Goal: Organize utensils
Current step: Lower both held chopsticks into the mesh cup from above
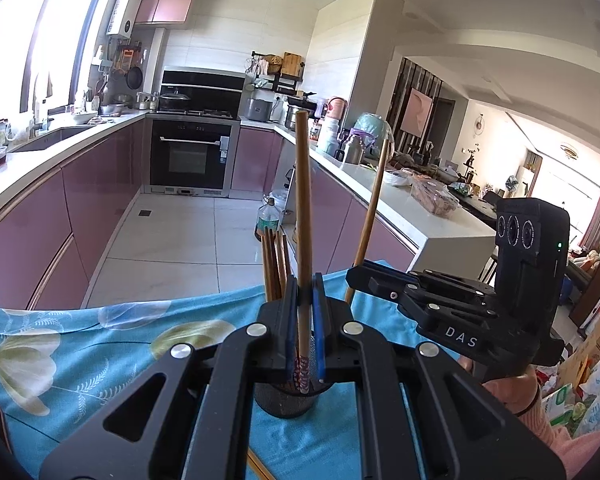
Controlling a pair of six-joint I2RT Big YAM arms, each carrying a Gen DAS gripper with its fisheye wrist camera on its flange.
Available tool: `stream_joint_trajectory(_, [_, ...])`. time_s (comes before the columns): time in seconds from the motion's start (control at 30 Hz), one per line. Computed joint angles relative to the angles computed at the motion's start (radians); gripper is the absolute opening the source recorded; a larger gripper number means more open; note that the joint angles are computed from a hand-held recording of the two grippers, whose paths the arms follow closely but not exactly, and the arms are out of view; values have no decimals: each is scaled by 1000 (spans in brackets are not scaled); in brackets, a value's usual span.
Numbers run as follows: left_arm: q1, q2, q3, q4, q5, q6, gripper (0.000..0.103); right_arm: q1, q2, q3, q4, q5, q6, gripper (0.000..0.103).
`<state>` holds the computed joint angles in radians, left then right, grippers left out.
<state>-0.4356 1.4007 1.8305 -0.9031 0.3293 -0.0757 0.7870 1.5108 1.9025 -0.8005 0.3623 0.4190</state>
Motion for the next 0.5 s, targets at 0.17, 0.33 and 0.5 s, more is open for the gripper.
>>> stream_joint_trajectory(0.17, [-15,21,7,-13,-31,10,8,-12,25,17,-19,-5,15,6])
stream_joint_trajectory(0.33, [-32,60,29,-56,-63,32,8,-20,48,21,-52,-15,36,6])
stream_joint_trajectory(0.5, [-38,87,39,-97,-67,64,8,-23,61,14,-83,-32,51,6])
